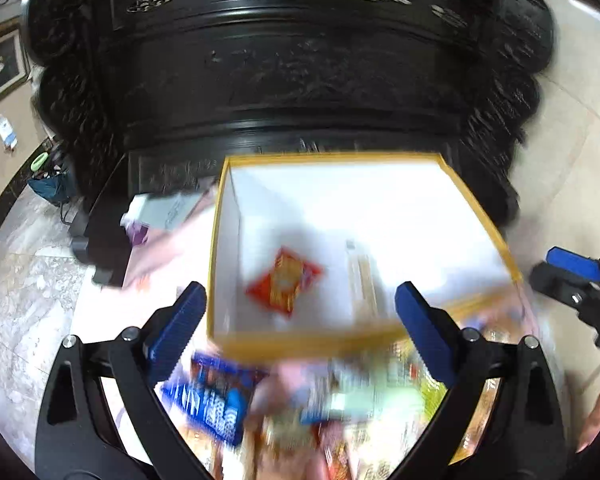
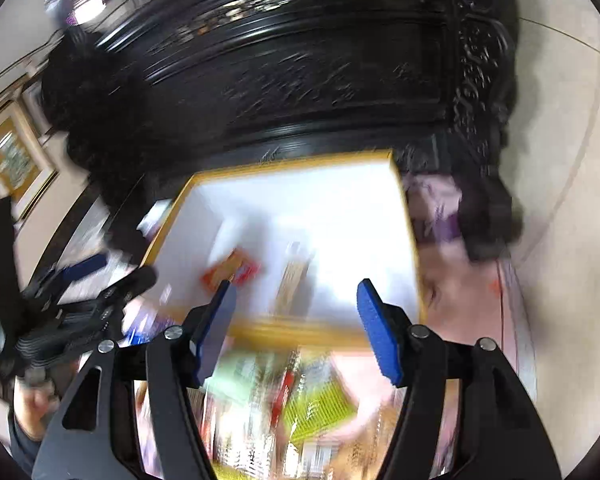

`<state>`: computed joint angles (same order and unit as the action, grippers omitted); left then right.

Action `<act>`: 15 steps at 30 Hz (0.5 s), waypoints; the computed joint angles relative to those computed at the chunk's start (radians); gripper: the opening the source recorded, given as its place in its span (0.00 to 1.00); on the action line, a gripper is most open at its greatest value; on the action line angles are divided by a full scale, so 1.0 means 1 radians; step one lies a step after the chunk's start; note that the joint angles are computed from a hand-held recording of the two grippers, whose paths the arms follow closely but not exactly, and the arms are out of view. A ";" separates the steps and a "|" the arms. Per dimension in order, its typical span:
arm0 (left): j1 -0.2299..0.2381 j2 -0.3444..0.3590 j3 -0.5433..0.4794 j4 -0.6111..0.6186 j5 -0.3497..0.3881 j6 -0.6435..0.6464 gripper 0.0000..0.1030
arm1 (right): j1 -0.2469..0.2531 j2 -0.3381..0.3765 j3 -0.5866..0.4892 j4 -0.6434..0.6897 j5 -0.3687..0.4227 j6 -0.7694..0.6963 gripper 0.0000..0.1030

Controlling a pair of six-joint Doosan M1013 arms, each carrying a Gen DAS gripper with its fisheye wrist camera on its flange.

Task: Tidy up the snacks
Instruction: 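Carry both snacks into the yellow box and open both tools, then grasp the orange puffed-snack bag with the left tool while the right tool grasps the yellow bread bag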

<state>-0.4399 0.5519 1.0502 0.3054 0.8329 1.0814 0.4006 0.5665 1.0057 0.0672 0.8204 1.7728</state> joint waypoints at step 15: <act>-0.054 -0.299 0.575 0.223 -0.152 -0.338 0.96 | 0.076 -0.170 0.469 0.123 -0.113 0.123 0.64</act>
<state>-0.4936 0.2534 1.6254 0.5285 0.6809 0.7437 0.4768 0.3969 1.4748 0.1902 0.7072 1.8959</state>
